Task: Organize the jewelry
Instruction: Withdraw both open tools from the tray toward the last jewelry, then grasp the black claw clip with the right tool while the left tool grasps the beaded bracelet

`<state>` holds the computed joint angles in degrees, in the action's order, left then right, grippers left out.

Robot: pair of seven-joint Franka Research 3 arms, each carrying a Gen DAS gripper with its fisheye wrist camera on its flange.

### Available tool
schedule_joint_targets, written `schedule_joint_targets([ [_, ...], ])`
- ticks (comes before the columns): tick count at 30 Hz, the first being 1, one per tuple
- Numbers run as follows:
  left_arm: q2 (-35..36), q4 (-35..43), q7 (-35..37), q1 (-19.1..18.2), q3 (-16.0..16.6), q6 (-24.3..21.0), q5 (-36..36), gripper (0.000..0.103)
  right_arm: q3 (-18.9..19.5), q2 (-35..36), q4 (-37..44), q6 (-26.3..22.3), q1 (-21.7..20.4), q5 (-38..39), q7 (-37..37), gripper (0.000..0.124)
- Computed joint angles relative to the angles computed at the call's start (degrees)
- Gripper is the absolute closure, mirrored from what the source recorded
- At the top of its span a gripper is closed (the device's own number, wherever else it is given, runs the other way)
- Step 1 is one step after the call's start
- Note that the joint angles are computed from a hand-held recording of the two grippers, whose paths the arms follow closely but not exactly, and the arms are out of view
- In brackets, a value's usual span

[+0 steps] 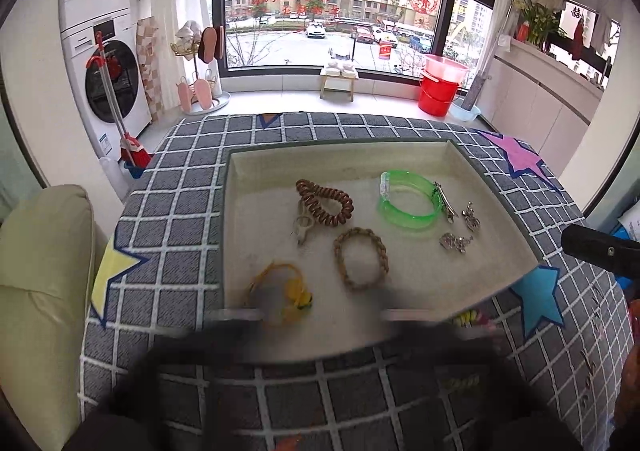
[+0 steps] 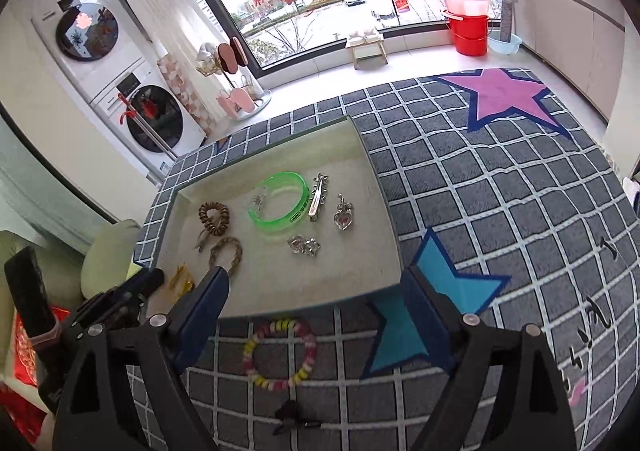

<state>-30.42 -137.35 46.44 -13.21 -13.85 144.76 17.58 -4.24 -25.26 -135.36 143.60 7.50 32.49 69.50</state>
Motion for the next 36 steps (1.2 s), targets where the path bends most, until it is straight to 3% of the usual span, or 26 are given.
schedule_joint_targets([
  [1, -0.9, -1.0, -2.7, 1.7, -1.6, 1.5, 2.2, 0.0, 0.1, -0.7, -0.6, 0.2, -0.1, -0.1, 0.0, 0.034],
  [12, 1.1, -7.5, -14.2, 5.7, -5.9, 9.2, 11.9, 0.0, 3.1, -8.5, -7.6, 8.4, 0.3, -4.2, 1.3, 0.033],
  [14, 2.0, -8.5, -15.9, 5.8, -5.8, 11.2, 13.3, 0.0, 2.6, -9.8, -8.0, 7.1, 1.0, -4.9, 1.4, 0.033],
  [18, 4.0, -11.1, -19.9, 7.0, -6.2, 15.6, 16.0, 0.0, 2.2, -10.6, -7.4, 0.1, 0.3, -7.5, 2.9, 0.033],
  [20, 5.6, -12.4, -19.3, 6.3, -5.0, 18.7, 16.2, 0.0, 2.1, -11.3, -8.1, -2.3, 0.0, -8.5, 2.8, 0.033],
  [24, 9.5, -13.3, -23.7, 9.5, -7.4, 22.6, 19.8, 0.0, 2.4, -13.8, -11.2, -4.6, -0.9, -9.8, 3.3, 0.033],
  [27, 12.7, -12.6, -29.0, 12.7, -9.7, 23.5, 24.9, 0.0, 2.7, -14.9, -13.4, -6.3, -1.7, -10.8, 4.1, 0.033],
  [32, 19.1, -9.4, -37.7, 15.1, -10.2, 23.3, 35.1, 0.0, 3.8, -15.7, -16.1, -7.2, -2.4, -13.3, 4.7, 0.033],
  [36, 21.6, -8.5, -42.7, 13.8, -8.9, 22.6, 40.4, 0.0, 4.4, -16.0, -17.1, -6.0, -1.8, -13.9, 4.5, 0.033],
])
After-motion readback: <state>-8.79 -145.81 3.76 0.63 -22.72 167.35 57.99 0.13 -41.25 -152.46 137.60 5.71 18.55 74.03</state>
